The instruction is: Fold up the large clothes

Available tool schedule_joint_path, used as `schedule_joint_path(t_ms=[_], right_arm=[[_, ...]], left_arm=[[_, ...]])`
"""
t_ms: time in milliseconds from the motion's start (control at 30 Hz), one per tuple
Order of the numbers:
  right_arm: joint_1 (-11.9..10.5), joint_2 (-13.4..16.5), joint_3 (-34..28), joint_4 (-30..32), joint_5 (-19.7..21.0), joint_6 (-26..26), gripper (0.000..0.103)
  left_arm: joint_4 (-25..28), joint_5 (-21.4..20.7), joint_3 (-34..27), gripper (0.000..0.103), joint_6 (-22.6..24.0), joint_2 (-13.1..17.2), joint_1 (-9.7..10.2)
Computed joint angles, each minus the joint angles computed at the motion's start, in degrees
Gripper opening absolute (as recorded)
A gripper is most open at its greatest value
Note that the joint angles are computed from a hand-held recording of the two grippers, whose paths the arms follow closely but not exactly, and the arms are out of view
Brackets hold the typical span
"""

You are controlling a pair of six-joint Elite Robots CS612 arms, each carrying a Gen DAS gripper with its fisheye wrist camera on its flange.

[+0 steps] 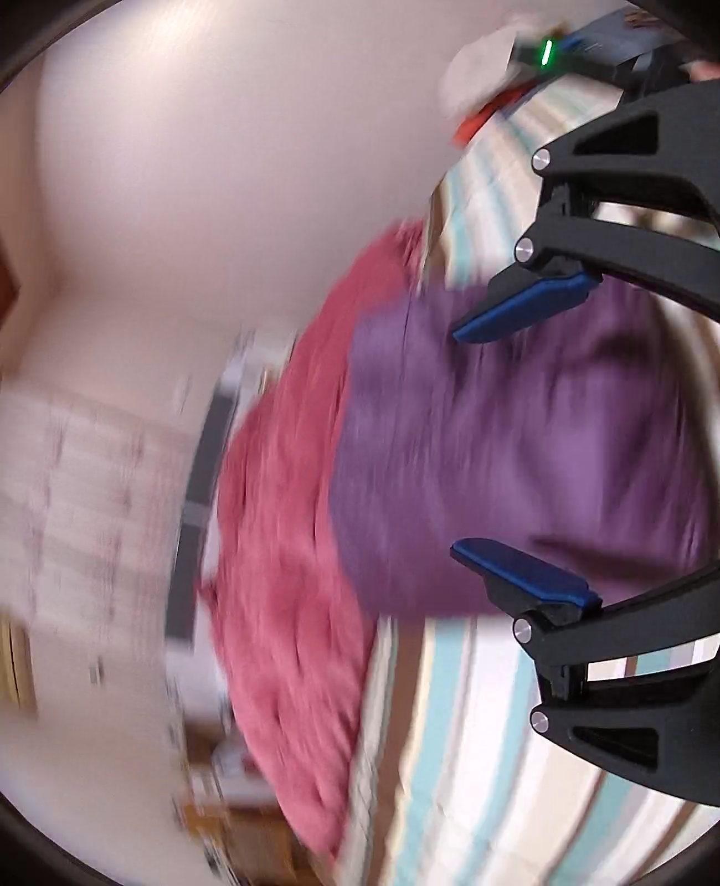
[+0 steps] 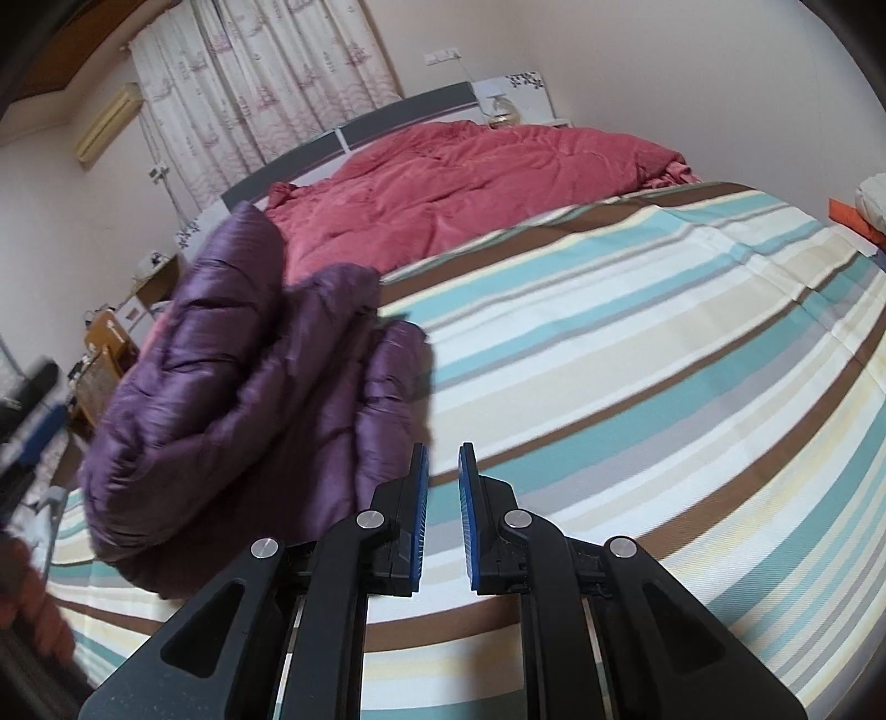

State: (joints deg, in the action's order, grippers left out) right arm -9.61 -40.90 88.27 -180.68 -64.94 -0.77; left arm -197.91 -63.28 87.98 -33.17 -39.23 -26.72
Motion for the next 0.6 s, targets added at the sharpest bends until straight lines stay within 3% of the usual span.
schedule_joint_path(t_ms=[100,167,233,367,500,600], right_arm=[[0.3,-0.5,-0.1,-0.2,2.5,-0.6,0.011],[0.7,-0.9,-0.4,-0.6,3.6,-1.8,0.011],[1.3,-1.1,-1.1,-0.8,5.5,-2.9,0.011],[3.0,-0.9,-3.7,-0.2,7.3,-5.3,0.011],[5.4,0.3,-7.5,1.4,4.6,-11.0,0.011],[7.3,2.7,-12.9,5.7,-0.3,-14.0,0.011]], left_arm=[[5.9,1.3,1.0,0.071,-5.5,-0.2,1.65],[7.2,-3.9,0.8,0.071,-6.6,0.4,2.91],[8.0,-7.5,0.2,0.07,-5.3,1.0,3.27],[9.0,-8.2,-0.7,0.061,0.5,1.5,1.99],[9.9,-7.0,-1.4,0.059,3.1,1.6,0.96],[10.7,-6.9,-1.9,0.059,3.5,1.4,1.01]])
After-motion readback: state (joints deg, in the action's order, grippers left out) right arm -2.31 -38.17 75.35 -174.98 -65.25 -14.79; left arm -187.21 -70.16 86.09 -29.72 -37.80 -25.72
